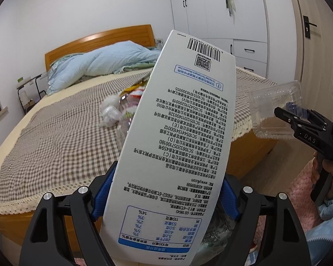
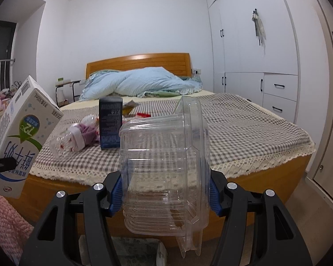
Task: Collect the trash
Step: 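Lift the milk carton with the left gripper while the right carries the container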
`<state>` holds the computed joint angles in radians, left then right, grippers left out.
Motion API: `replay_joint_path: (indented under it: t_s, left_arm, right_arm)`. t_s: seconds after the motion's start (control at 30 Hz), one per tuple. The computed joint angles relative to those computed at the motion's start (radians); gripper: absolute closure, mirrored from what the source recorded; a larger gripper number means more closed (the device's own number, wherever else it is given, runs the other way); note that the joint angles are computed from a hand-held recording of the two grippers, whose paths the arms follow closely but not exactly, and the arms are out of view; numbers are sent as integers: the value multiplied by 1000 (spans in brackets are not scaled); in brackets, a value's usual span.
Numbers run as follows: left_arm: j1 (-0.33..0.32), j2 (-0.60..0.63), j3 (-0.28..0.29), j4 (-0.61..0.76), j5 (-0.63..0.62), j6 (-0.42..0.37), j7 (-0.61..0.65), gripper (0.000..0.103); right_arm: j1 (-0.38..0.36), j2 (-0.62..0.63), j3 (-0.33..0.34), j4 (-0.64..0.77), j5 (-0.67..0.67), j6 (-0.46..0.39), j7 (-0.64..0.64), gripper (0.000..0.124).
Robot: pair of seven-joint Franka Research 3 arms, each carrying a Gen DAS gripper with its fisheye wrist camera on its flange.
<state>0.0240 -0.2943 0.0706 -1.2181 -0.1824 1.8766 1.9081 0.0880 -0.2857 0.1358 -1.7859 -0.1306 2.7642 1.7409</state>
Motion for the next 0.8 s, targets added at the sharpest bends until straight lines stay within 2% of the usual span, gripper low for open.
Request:
replay_joint_path:
  t_s: [0.47,0.8]
  left_arm:
    - [-16,-79,12,-164,-8,-7,18,25]
    - [-29,-100,14,-241,-1,-25,43,25]
  right_arm:
    - [21,-18,9,-24,-7,-94,-13,65]
    - [53,-11,1,-24,14,-196,-53,65]
